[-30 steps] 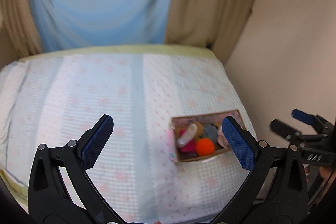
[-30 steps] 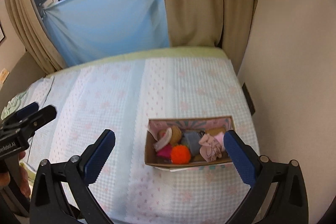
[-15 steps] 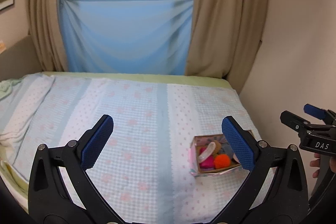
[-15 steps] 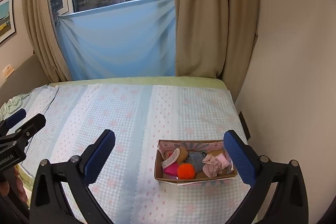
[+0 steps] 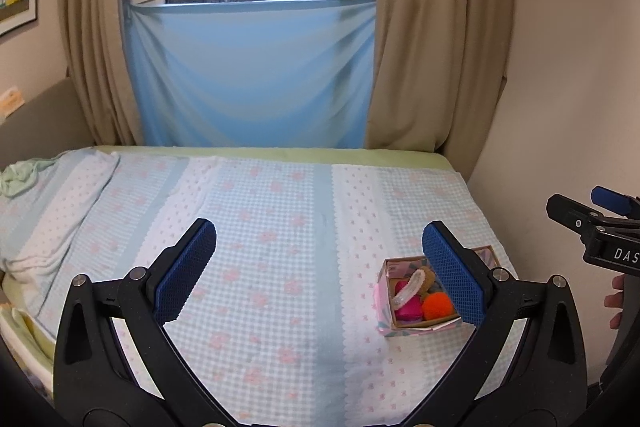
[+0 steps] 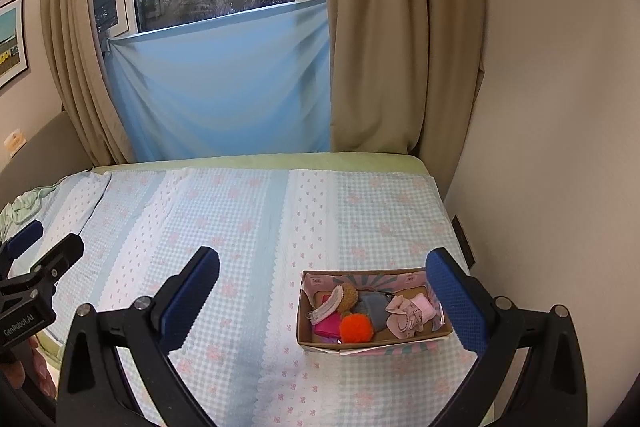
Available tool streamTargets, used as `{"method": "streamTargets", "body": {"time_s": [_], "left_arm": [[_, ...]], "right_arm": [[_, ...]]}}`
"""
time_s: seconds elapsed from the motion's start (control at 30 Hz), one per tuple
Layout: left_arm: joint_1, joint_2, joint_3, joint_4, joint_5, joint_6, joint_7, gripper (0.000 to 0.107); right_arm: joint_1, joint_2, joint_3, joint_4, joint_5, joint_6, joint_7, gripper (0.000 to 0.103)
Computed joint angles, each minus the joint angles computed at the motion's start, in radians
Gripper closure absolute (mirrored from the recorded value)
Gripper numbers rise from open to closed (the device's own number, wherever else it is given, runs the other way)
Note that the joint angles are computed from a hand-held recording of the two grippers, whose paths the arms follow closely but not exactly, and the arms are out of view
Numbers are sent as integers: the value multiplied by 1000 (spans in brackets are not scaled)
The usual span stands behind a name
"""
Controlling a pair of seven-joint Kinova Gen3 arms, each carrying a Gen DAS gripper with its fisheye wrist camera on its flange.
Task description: Organize soft objects
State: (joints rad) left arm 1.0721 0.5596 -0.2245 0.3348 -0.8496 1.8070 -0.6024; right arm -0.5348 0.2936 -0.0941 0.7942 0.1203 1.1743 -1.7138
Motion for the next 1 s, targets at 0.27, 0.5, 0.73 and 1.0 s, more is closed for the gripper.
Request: {"method": "streamTargets", "body": {"time_s": [0.27, 0.5, 0.73, 1.0], "left_arm": [[5, -3, 3, 10, -6, 1, 5, 5], [7, 10, -4, -9, 0, 14, 5, 5], [14, -3, 4, 18, -5, -1, 21, 5], [12, 23, -10, -35, -2, 12, -17, 5]], "right_arm": [[-2, -1, 0, -2, 2, 5, -2, 0], [2, -3, 0, 8, 0, -5, -1, 0], [5, -4, 1, 3, 1, -4, -7, 0], [3, -4, 3, 4, 7, -9, -14, 0]]}}
